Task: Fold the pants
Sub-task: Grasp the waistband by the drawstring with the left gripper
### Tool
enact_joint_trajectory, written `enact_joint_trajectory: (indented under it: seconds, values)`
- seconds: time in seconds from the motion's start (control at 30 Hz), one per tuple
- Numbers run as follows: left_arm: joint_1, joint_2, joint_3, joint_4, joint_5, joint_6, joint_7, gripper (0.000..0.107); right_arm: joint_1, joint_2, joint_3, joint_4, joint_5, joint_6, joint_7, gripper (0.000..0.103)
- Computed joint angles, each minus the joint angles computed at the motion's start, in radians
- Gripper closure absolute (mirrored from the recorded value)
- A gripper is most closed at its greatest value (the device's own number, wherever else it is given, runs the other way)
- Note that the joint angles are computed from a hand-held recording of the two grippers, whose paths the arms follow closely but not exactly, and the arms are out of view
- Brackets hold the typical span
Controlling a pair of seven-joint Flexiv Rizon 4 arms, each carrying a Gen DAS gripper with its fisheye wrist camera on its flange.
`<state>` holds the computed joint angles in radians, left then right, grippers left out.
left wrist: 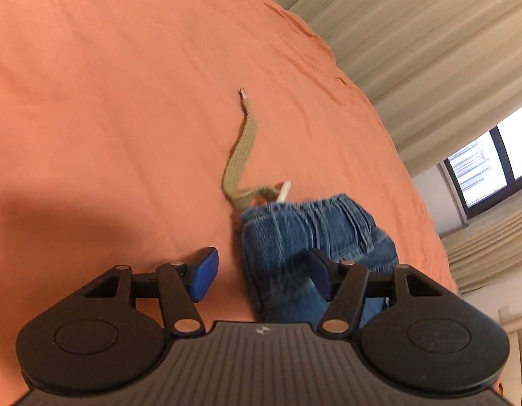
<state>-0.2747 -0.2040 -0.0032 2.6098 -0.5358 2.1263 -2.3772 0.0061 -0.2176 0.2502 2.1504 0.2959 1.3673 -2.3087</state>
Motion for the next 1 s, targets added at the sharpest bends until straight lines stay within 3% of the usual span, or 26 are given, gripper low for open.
enact_joint_trajectory:
  seconds: [0.17,0.3,0.37,0.53,0.73,0.83,0.97,1.0]
  values:
    - [0.023,-0.075,0.008,-0.056,0.05,-0.001,0.029,0.036,0.015,-0.057,-0.022,-0.053,-0.041,-0.067,0.054,0.085]
    - [-0.091,-0.11,0.051,-0.095,-0.107,-0.014,0.174,0.047,0.022,-0.075,-0.031,-0.053,-0.084,-0.075,0.085,0.085]
    - [-0.118,-0.112,0.052,-0.105,-0.161,-0.013,0.224,0.061,0.019,-0.079,-0.028,-0.052,-0.093,-0.074,0.095,0.085]
    - [-0.156,-0.082,0.036,-0.105,-0.271,0.004,0.292,0.081,0.012,-0.094,-0.021,-0.058,-0.101,-0.069,0.124,0.085]
    - [-0.207,-0.006,-0.025,-0.111,-0.396,0.123,0.396,0.086,0.035,-0.089,-0.041,-0.027,-0.165,-0.035,0.19,0.085]
    - [-0.274,0.013,-0.084,-0.182,-0.563,0.193,0.612,0.086,0.047,-0.082,-0.049,-0.007,-0.202,-0.014,0.222,0.085]
    - [-0.358,-0.024,-0.19,-0.365,-0.811,0.283,1.041,0.087,0.077,-0.048,-0.083,0.074,-0.263,0.119,0.307,0.084]
    - [-0.372,-0.041,-0.214,-0.415,-0.849,0.297,1.136,0.087,0.053,-0.036,-0.061,0.084,-0.244,0.144,0.304,0.083]
